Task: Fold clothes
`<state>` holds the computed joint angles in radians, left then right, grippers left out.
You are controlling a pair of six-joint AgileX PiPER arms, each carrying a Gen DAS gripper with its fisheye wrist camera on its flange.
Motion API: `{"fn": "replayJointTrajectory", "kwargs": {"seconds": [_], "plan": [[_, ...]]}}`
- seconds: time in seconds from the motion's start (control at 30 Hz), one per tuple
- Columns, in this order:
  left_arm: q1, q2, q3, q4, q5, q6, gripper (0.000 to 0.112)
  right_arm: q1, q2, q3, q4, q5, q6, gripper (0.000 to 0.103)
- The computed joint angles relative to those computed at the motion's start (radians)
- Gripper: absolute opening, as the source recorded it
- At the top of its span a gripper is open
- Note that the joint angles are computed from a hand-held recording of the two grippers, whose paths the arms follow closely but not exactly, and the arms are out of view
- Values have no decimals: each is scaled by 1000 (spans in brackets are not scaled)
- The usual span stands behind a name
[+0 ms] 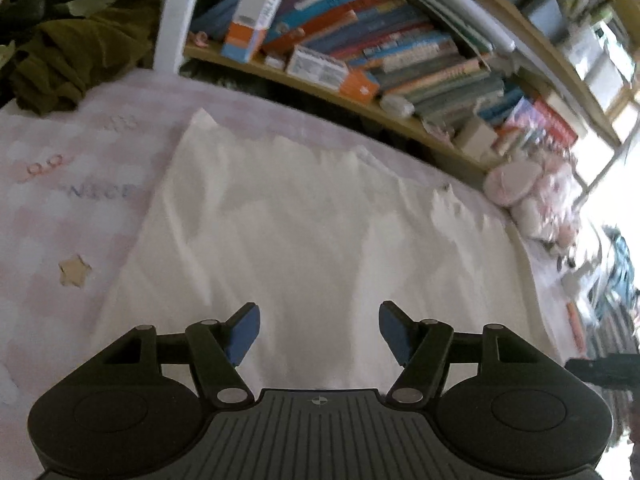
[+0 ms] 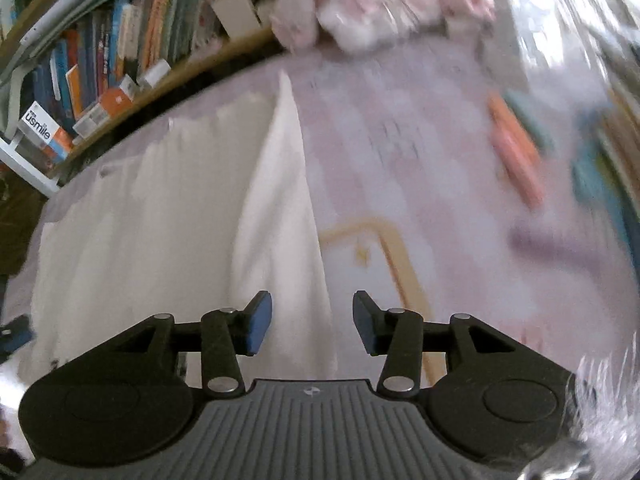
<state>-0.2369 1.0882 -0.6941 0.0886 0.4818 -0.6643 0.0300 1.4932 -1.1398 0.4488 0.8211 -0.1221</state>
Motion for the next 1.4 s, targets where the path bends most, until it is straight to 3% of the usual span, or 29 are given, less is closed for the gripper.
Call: {"fn": "replayJointTrajectory", "kwargs": {"seconds": [0.13, 0.37, 0.43, 0.5, 0.6, 0.73, 0.9, 1.03, 1.1, 1.17, 1.3, 1.4], "plan": [[-110, 45, -6, 173, 17, -189, 66, -44, -54, 85, 76, 29, -18, 43], [-206, 102, -26, 342, 64, -363, 67, -83, -8, 97, 221, 30, -64, 42], [-229, 111, -35, 375, 85, -399, 67, -91, 11, 91, 259, 27, -81, 32], [-255, 123, -48, 406, 113, -427, 67, -94, 41, 76, 282, 41, -118, 11], [-278, 138, -66, 423, 146, -442, 67, -109, 26, 51, 318, 73, -196, 7], [-290, 150, -84, 426, 176, -448, 67, -217, -77, 52, 510, 156, -409, 6], [-302, 159, -93, 435, 193, -462, 67, -187, 17, 84, 308, 91, -276, 6], [-302, 156, -93, 431, 198, -450, 69, -169, 13, 120, 296, 46, -306, 8], [-306, 154, -91, 437, 200, -455, 69, -140, 1, 113, 237, 27, -286, 12], [-313, 156, -91, 447, 204, -467, 71, -109, -13, 102, 165, -7, -244, 24], [-324, 161, -91, 457, 205, -462, 75, -32, -69, 102, 12, -146, -197, 25], [-333, 166, -95, 466, 212, -471, 76, 32, -99, 115, -36, -240, -205, 31]]}}
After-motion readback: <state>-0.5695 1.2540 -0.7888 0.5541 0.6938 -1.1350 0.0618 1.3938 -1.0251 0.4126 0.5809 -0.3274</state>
